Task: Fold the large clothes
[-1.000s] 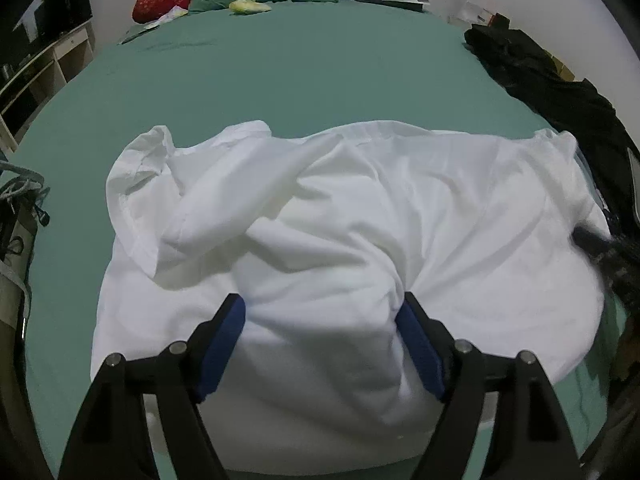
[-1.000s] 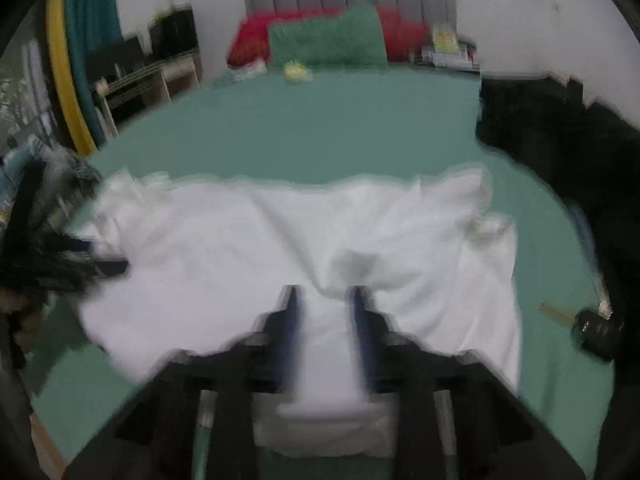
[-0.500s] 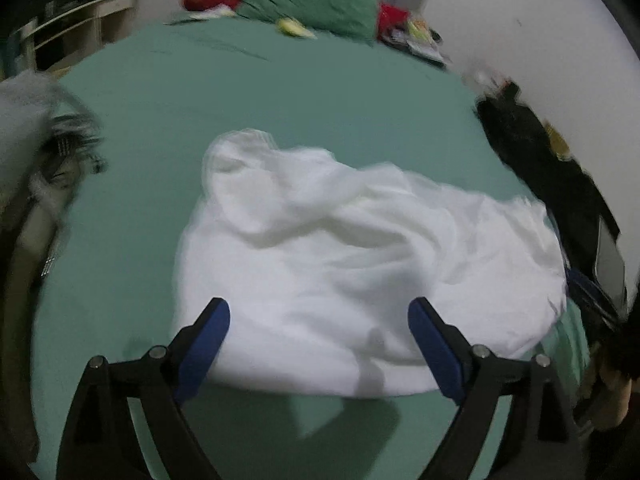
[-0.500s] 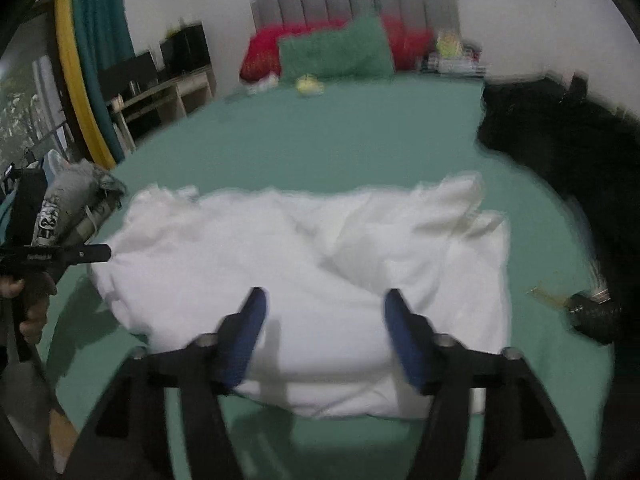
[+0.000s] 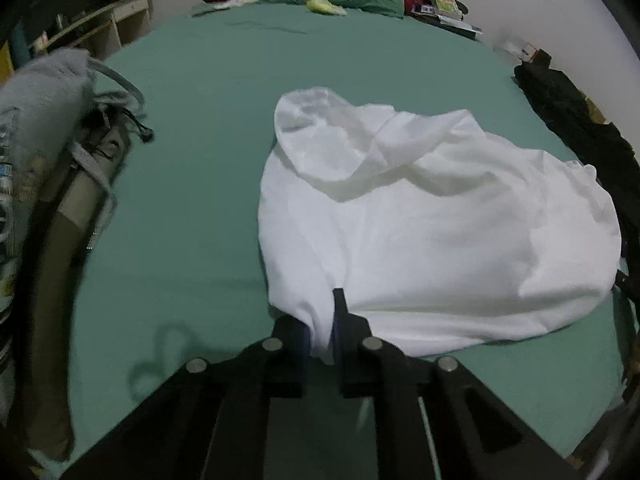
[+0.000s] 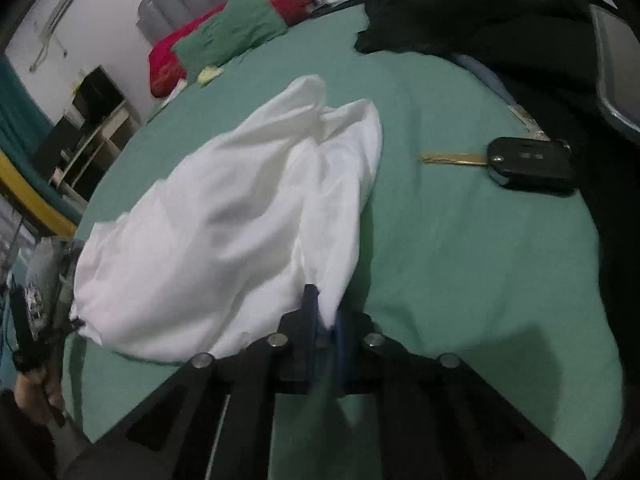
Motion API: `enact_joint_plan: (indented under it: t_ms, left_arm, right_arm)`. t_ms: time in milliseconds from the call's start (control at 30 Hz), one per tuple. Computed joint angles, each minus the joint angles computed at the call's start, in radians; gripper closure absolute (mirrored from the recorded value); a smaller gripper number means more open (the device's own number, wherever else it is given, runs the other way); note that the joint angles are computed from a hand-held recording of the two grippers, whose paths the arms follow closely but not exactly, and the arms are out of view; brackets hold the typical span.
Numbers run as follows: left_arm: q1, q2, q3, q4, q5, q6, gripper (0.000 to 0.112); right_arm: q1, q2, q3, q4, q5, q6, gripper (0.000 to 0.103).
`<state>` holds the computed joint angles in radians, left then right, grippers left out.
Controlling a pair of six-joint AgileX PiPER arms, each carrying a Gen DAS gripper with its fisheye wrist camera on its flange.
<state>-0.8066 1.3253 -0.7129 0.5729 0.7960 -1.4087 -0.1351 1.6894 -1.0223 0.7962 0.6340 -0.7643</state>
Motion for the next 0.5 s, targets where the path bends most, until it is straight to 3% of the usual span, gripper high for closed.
enact_joint_plan:
  t_ms: [200,333,400,433,500]
  left_arm:
    - [-0.227,-0.109,0.007,0.015,0.199,-0.262,0.105]
    - [-0.336,-0.107,-0.001,-0.034,0.241,-0.41,0.105]
    - [-0.353,-0.115,0.019,-0.111,0.226,-0.435,0.1]
    - [-0.348,-0.084,0.008,-0.116,0.209,-0.44,0.094]
    - [-0.348,-0.086,0.007,-0.133,0.241,-0.41,0.067]
  right_arm:
    - [-0.099,-0.123,0.068,-0.022,0.019,0.007,0.098]
    - [-0.125,-0.213,0.157,-0.094,0.041,0.061,0.098]
    - [-0.161,-0.252,0.206,-0.112,0.087,0.068,0.098]
    - [-0.172,-0.274,0.216,-0.128,0.107,0.07,0.098]
    - [-0.168,-0.331,0.249,-0.184,0.099,0.087,0.094]
